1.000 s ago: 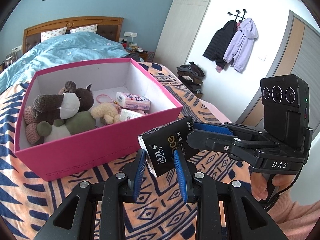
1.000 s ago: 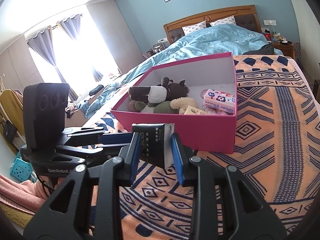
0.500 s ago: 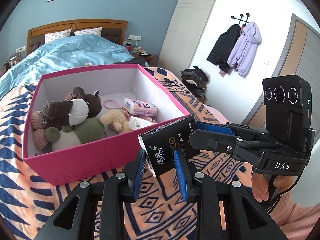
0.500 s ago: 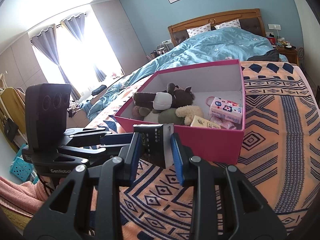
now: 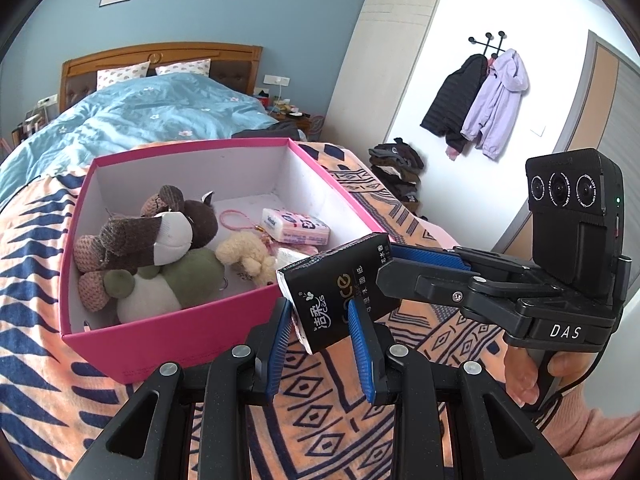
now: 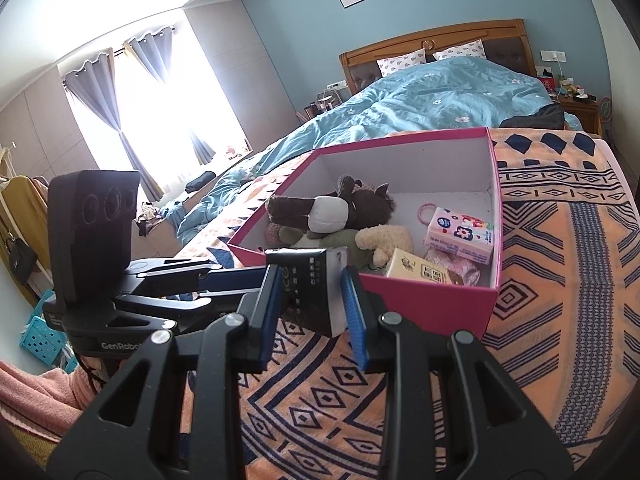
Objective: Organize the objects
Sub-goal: 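Lower the black tissue pack into the pink box beside the beige pack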
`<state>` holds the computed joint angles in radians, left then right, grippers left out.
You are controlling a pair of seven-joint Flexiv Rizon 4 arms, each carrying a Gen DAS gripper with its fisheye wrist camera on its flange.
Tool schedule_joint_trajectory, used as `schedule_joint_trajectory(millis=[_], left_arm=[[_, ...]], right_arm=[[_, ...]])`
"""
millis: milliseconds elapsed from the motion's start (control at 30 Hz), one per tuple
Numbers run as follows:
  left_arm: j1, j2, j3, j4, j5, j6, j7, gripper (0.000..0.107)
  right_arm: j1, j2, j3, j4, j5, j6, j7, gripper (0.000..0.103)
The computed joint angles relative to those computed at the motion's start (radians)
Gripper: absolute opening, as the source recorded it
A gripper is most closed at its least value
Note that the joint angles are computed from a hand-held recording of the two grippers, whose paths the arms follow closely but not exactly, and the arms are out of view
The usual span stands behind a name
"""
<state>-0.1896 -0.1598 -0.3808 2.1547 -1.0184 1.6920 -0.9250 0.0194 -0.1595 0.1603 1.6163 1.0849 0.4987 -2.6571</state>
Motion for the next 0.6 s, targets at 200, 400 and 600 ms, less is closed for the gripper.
schedule_joint_trajectory(millis=[200,400,600], left_arm=[[0.003,-0.004,0.009,-0.006,0.013,-0.005,-0.007,0.029],[0.004,-0.012,0.04,-0.016,0.085,-0.023,-0.065,0.029],[0.012,-0.013,0.055,-0.019,0.143,-0.036,-0.112,0.029]], right_arm=[[0.003,-0.002,0.001,-0.002,-0.001,0.004,0.005,0.034],[0.008,-0.009,0.006,-0.012,-0.004,0.011,0.012,0.034],[0.012,-0.02,0.012,-0.025,-0.008,0.017,0.019,0.034]])
